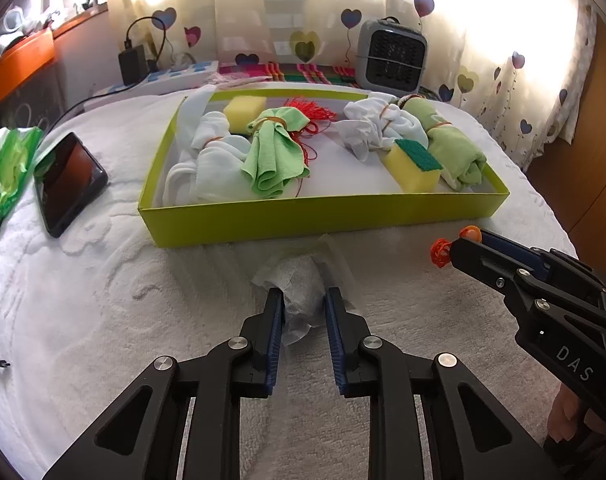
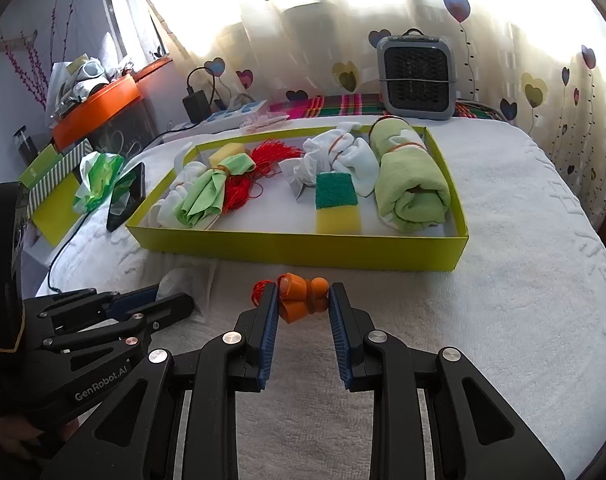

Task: Organize soft objects
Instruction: 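Grasp the orange balls with the right tool while the left grasps the white cloth, then carry the orange balls and white cloth over the yellow box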

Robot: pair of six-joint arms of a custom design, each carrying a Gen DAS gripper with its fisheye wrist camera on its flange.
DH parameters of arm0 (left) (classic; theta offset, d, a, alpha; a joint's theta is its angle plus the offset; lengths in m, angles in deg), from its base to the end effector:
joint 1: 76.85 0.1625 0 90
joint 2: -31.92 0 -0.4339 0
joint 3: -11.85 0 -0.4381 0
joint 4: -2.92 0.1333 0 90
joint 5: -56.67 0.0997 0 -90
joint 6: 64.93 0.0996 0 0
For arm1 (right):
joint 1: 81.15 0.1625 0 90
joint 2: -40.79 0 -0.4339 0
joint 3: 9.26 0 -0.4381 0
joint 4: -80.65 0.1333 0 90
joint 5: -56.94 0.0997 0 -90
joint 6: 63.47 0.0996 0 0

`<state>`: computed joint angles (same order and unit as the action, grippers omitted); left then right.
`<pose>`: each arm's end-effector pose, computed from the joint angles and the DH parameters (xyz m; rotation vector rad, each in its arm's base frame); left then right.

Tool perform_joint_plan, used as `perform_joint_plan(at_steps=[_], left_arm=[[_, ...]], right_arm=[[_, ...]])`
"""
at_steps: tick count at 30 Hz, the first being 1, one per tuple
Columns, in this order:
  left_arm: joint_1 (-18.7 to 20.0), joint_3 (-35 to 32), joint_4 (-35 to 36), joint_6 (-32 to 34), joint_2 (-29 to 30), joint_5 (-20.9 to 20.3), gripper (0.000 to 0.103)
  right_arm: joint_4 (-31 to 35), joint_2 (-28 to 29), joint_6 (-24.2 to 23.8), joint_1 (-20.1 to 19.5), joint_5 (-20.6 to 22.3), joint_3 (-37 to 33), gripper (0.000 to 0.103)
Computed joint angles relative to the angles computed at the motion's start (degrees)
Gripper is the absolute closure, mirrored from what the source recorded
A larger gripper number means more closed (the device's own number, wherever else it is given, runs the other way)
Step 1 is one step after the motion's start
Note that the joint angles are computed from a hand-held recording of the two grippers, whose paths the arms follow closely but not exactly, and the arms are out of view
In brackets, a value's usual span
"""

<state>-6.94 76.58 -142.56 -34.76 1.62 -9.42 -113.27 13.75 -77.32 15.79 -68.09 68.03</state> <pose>-0.1329 -0.8690 0.0845 1.0358 2.4547 -0.4432 0.1712 -0.7764 0.0549 0.0530 -2.2937 1.1010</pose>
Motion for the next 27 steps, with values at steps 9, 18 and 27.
perform_joint_plan(at_steps=[9,18,27], left_arm=[[0.23,0.58,-0.41,-0.14,-0.7,-0.97,0.085],[0.44,1.1,-1.04,-0.13,-1.58,-2.12,0.088],[0.62,1.82,-1.75,-0.13,-2.54,-3.47,0.089]], right_arm=[[-0.04,0.28,-0.31,0.34,-0.75,-0.26,0.076],[0.02,0.32,-0.45,0.56,-1.3,-0.27,0.076],[-0.03,0.42,-0.53,0.79,-1.79,-0.33,0.076]])
